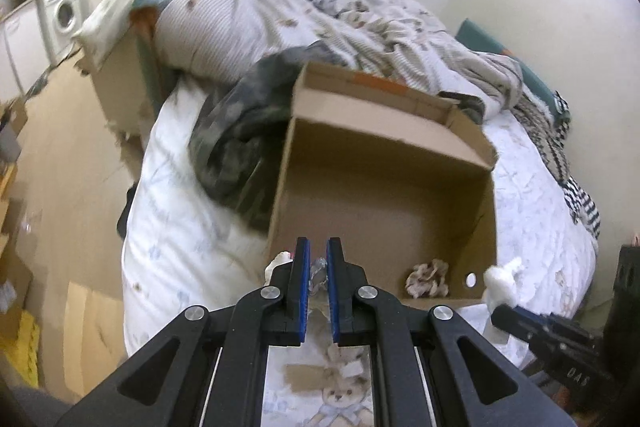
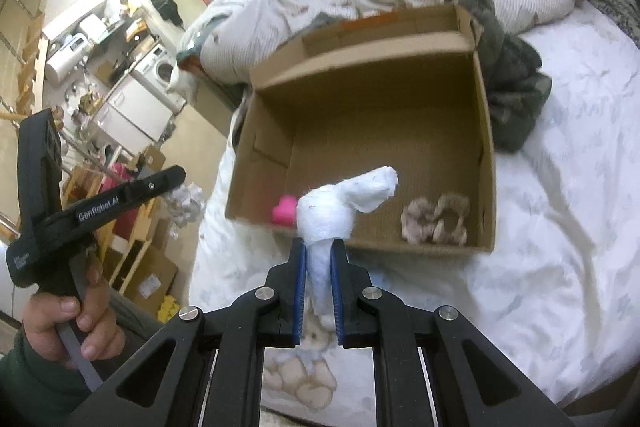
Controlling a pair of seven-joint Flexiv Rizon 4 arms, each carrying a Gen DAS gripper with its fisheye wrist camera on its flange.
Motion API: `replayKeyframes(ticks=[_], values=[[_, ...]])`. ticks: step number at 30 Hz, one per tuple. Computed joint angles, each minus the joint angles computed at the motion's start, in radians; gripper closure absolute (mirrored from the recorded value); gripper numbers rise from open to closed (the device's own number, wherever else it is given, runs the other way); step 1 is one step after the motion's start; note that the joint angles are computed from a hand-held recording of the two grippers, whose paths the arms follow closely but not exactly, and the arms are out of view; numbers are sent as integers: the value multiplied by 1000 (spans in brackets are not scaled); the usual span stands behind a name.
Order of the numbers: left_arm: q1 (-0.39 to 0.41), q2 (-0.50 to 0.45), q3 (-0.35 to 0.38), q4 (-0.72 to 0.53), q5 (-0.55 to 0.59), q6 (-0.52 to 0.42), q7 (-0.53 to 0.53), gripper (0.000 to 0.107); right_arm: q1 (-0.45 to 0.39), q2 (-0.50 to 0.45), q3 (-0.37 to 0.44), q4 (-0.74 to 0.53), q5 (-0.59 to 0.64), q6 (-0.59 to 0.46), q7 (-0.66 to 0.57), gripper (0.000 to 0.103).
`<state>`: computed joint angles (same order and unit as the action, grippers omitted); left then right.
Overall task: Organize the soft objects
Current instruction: 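Lower scrunchie and bunny into the box and open both grippers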
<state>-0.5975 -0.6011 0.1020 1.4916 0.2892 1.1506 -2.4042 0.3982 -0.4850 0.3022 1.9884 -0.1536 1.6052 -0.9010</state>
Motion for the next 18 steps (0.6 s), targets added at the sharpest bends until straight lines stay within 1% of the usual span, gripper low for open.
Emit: replayKeyframes(ticks=[2, 5, 7, 9, 11, 12, 13, 14, 16, 18], values=[[-5, -16, 8, -48, 17, -21, 23, 99, -4, -4, -4, -21, -2, 8, -3, 90], [2, -47, 2, -106, 22, -34, 56, 99, 9, -6, -35, -50, -24, -7, -11, 89], [3, -67, 4, -127, 23, -27, 67, 99, 38, -9, -80, -59, -41, -7, -9, 89], [9, -93, -1, -142, 18, -5, 84, 99, 61, -24, -120, -61, -52, 14, -4, 89], [3, -112, 11, -136, 19, 41, 79, 99, 90, -35, -160, -53, -53, 18, 21, 89], [4, -120, 15, -123, 12, 69, 68, 99, 95, -42, -169, -54, -52, 0, 35, 89], [8, -125, 8, -114, -3, 74, 77, 99, 116, -46, -198, -56, -56, -32, 60, 89], [11, -131, 5, -110, -18, 70, 86, 99, 124, -51, -210, -60, -59, -60, 82, 89], [13, -142, 6, -109, -44, 54, 95, 99, 91, -70, -173, -72, -51, -76, 90, 89], [20, -152, 2, -112, -65, 49, 110, 99, 85, -80, -168, -85, -70, -105, 81, 89]])
